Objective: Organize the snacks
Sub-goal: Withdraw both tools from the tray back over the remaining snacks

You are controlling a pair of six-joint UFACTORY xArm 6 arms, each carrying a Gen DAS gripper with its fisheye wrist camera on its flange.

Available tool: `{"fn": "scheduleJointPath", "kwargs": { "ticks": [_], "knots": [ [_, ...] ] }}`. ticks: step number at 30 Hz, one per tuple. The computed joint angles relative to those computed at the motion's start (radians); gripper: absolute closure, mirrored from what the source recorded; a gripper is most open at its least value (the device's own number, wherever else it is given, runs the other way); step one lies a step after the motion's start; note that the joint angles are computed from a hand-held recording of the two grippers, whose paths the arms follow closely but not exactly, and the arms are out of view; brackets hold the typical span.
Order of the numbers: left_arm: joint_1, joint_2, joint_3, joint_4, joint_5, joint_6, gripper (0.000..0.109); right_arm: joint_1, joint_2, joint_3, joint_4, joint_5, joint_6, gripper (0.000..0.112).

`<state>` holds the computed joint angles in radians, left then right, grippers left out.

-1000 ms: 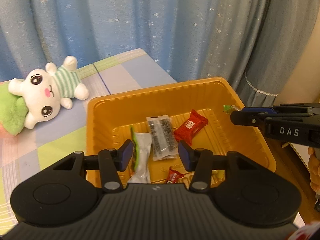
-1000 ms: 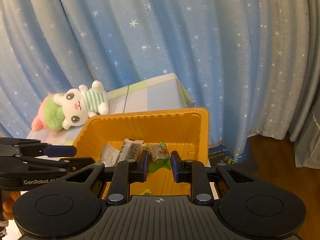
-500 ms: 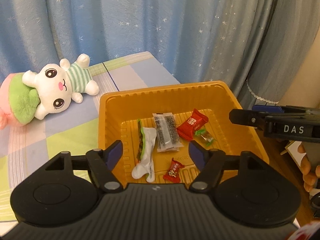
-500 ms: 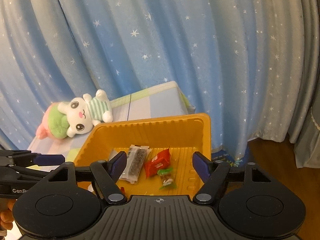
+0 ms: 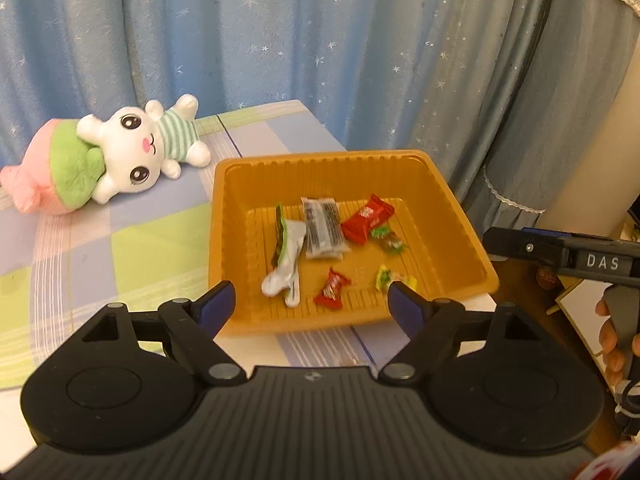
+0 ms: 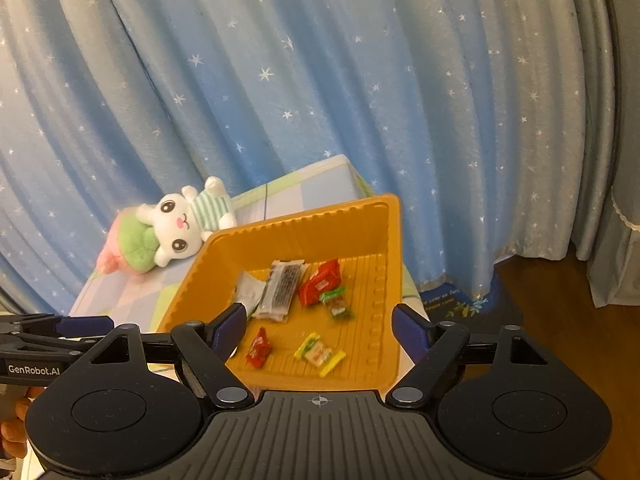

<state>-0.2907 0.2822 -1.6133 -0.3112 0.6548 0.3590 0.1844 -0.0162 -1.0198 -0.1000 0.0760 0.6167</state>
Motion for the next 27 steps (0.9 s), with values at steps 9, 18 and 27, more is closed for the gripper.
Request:
{"fn": "scheduleJointPath", "kwargs": {
  "ticks": [9, 18, 27],
  "knots": [
    [0.037, -0.179, 0.21, -0.072, -0.021, 0.01, 0.027, 0.038, -0.147, 0.133, -0.049, 0.026, 0.062, 0.033],
    [0.088, -0.334, 0.388, -0.077, -0.043, -0.026, 0.027, 0.101, -0.243, 0.229, -0.065, 0.089, 0.102, 0.033],
    [0.129, -0.444, 0.516, -0.08, -0.027, -0.034, 0.027, 0.172, -0.281, 0.275, -0.061, 0.127, 0.113, 0.033]
  ]
}}
